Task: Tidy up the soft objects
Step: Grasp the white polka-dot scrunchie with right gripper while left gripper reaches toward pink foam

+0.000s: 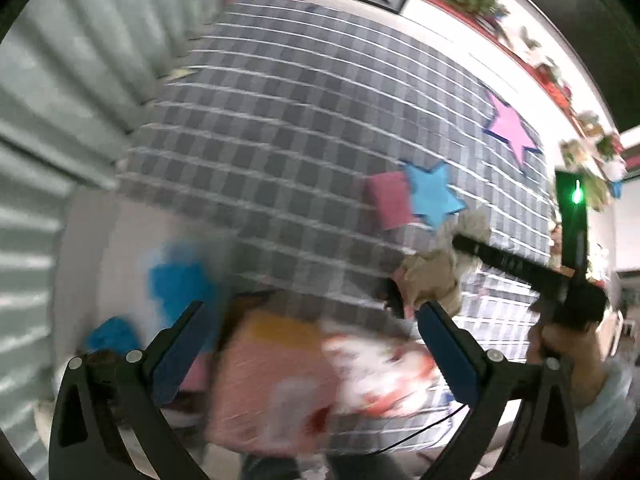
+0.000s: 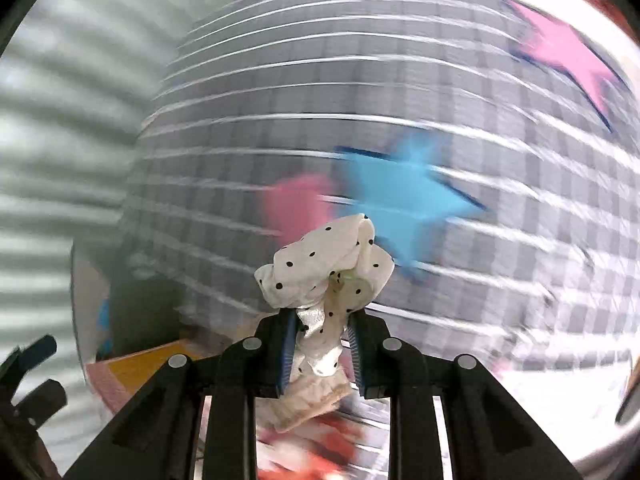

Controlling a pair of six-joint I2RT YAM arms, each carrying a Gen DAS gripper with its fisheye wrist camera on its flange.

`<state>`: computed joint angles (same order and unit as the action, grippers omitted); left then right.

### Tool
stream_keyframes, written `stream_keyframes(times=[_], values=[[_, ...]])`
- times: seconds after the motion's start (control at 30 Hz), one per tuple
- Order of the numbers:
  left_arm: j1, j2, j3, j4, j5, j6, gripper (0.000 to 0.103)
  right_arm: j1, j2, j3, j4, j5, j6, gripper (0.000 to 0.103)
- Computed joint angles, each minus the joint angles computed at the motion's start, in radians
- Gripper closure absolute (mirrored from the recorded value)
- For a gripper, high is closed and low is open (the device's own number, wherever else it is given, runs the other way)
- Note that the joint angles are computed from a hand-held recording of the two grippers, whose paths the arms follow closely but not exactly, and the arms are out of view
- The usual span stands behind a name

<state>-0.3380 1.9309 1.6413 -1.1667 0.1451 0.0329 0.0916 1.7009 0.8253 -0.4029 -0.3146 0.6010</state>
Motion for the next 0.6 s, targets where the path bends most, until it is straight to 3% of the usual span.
stream_keyframes(times=[0.27,0.3,0.33,0.4,0.6], values=[[-0.200,0.349,0.238,0.052,-0.061,-0.186,0.000,-0.355,-0.046,-0.236,0.008,0.038,-0.118,0.077],[-0.205,0.377,0.262,0.050,-0.064,-0.209,0.000,-0.388,-0.040,-0.249,0.017,0.026,-0.135,0.071],[-0.216,0.429,0.311,0.050,-0.079,-0.239,0.000,-0.454,-0.049,-0.279,0.017,0.018,-0.188,0.053],[-0.227,0.488,0.367,0.054,-0.109,-0.264,0.000,-0.533,-0.058,-0.309,0.030,0.025,-0.247,0.028],[-0.243,0.661,0.562,0.006,-0.159,-0.324,0.000,-0.772,-0.091,-0.327,-0.028,0.021,-0.426,0.026]])
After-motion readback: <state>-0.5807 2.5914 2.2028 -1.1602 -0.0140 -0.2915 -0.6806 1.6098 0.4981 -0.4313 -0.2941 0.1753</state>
